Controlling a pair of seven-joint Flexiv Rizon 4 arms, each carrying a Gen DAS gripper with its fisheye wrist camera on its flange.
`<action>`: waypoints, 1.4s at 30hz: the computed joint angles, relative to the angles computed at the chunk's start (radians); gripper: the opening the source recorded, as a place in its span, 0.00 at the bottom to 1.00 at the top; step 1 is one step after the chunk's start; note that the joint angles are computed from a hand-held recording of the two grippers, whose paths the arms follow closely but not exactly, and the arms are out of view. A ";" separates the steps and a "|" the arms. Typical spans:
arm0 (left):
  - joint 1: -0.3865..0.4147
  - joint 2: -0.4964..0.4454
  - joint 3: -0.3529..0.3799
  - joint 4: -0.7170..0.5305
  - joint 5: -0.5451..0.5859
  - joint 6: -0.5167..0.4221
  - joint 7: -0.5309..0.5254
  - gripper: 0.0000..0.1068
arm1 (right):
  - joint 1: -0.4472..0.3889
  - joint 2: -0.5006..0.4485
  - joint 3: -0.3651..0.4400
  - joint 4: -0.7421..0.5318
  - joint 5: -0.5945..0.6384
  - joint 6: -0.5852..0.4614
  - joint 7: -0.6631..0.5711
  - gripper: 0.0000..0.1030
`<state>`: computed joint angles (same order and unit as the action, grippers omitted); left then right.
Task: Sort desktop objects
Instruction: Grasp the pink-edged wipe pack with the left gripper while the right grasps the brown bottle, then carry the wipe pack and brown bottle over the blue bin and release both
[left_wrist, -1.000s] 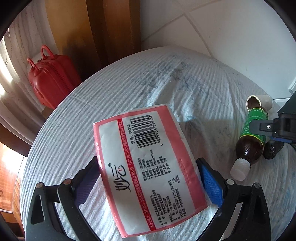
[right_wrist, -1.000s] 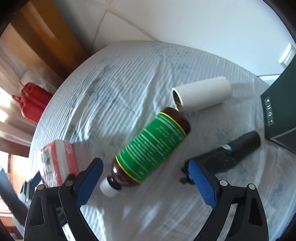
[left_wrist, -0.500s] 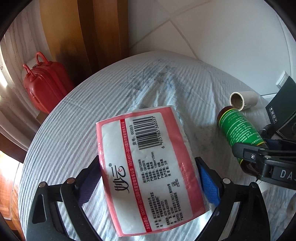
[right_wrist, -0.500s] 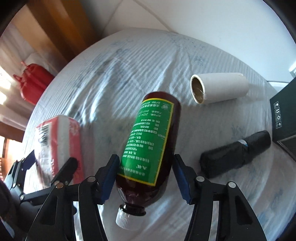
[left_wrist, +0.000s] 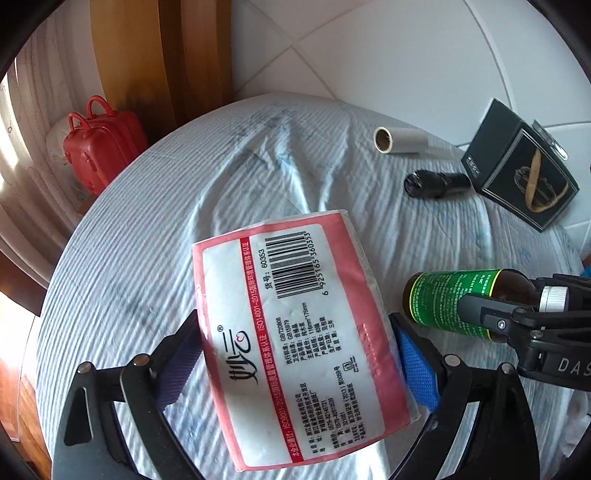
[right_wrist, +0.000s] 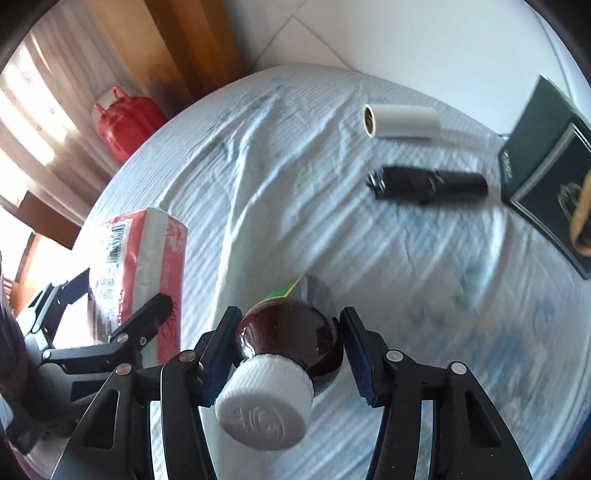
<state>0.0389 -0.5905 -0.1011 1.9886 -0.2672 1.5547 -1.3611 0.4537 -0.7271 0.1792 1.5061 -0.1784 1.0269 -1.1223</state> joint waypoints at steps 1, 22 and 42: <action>0.005 0.016 -0.010 0.028 0.002 0.008 0.002 0.90 | -0.007 0.015 0.005 0.031 0.010 0.014 -0.001 0.52; -0.142 0.349 -0.233 0.191 0.014 0.107 0.054 0.90 | -0.074 0.742 -0.223 0.820 -0.461 0.434 0.544 0.52; -0.846 0.010 0.003 -0.726 0.297 -0.313 -0.268 0.90 | -0.467 1.284 -0.330 0.852 -0.154 0.078 -0.045 0.52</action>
<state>-0.8069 -0.5807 -0.0980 1.2624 0.0298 1.2417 -1.6293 -0.0136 0.5568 -0.1509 2.3577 -0.3328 1.1047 -1.1670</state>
